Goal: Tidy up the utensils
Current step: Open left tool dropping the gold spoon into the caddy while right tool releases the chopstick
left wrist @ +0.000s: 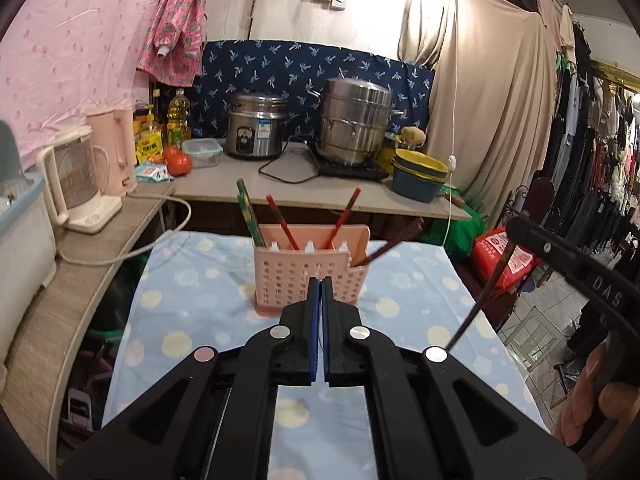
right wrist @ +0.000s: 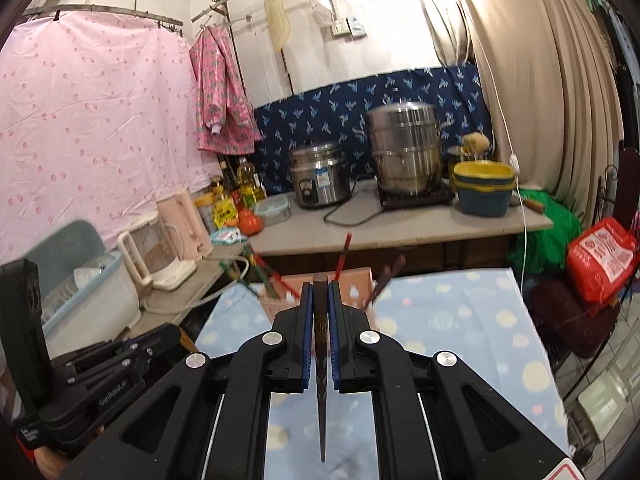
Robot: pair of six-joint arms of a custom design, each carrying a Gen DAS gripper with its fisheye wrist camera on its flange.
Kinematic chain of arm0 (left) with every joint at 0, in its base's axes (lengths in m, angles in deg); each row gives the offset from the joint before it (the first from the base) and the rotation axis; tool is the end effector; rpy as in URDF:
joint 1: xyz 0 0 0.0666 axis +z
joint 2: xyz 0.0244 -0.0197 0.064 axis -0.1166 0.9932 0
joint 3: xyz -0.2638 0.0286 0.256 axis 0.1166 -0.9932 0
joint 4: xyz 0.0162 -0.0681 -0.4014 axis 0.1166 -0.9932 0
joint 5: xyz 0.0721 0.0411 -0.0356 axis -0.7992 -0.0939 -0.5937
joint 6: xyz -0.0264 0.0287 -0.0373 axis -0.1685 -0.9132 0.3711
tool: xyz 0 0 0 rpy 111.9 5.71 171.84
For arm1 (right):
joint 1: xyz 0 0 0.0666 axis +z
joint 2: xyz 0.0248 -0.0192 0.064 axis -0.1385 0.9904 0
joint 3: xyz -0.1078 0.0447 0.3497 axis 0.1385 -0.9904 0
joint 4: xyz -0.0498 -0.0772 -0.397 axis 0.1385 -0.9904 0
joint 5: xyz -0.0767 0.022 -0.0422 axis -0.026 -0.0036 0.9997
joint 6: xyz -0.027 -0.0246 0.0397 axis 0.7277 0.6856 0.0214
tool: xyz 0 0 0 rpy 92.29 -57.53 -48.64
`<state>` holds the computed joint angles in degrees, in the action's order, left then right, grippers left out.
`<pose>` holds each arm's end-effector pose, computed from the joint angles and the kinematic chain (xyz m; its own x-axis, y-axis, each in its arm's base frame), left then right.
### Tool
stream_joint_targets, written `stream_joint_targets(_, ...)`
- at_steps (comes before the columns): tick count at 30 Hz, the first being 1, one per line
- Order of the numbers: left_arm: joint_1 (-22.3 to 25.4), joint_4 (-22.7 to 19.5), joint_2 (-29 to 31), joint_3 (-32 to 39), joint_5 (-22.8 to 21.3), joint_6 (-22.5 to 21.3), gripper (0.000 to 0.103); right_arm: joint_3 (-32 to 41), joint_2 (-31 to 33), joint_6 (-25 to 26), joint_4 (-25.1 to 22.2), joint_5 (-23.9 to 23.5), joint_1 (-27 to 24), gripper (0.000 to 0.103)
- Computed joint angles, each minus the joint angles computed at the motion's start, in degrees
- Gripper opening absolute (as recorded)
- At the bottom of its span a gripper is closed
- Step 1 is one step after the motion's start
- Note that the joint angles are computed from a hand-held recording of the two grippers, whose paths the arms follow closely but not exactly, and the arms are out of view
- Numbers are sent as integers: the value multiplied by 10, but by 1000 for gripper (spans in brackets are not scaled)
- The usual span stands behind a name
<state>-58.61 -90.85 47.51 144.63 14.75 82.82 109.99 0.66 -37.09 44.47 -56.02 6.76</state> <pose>0.3286 -0.3771 0.4800 -0.4620 -0.2354 -0.8550 -0.2003 0.9669 -0.1580 0.4005 0.1178 0.5112 -0.4392 -0.0518 -0.8969 -0.5205 0.8284 0.2071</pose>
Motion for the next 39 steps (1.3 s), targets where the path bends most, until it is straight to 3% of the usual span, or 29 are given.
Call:
stream_joint_targets(8, 78, 34, 27, 65, 20, -94, 1, 162, 126, -31, 27, 23, 22, 7)
stream_joint_targets(15, 128, 35, 61, 106, 33, -135, 1, 262, 216, -38, 36, 50, 50, 7)
stream_joint_targets(25, 172, 47, 83, 81, 80, -123, 1, 283, 290, -36, 29, 65, 68, 7)
stream_joint_targets(39, 187, 66, 113, 98, 94, -131, 1, 263, 310, -20, 17, 66, 74, 7)
